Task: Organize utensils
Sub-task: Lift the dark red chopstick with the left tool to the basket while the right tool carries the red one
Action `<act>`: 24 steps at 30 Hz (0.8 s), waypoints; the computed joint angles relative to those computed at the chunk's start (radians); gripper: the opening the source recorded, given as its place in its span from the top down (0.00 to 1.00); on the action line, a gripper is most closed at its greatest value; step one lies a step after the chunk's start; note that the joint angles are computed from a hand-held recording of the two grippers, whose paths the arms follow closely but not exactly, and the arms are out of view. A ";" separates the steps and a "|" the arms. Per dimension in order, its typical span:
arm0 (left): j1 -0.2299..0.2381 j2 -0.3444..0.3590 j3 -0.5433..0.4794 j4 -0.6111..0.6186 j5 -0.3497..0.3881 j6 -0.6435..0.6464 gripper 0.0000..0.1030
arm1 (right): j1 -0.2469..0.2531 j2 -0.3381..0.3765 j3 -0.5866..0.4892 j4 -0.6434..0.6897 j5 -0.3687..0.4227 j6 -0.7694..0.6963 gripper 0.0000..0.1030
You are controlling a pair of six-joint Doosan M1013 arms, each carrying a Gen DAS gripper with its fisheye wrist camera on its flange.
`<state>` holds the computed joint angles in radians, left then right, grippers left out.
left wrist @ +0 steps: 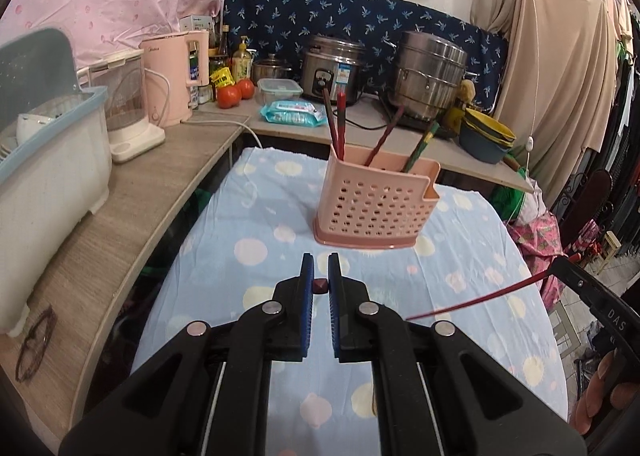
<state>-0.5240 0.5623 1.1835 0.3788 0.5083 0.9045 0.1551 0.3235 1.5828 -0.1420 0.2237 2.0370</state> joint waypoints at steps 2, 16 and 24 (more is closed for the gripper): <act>0.005 0.012 -0.024 -0.011 0.002 0.012 0.93 | -0.001 0.008 -0.015 -0.005 0.002 0.003 0.93; 0.016 0.068 -0.184 -0.021 -0.016 0.046 0.93 | -0.019 0.049 -0.124 -0.135 -0.024 0.128 0.93; 0.017 0.111 -0.316 0.017 -0.055 0.028 0.93 | -0.038 0.076 -0.201 -0.345 -0.053 0.346 0.93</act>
<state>-0.5072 0.6738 0.8671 0.3963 0.4530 0.9330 0.1166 0.3993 1.3817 -0.4868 0.1711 2.3825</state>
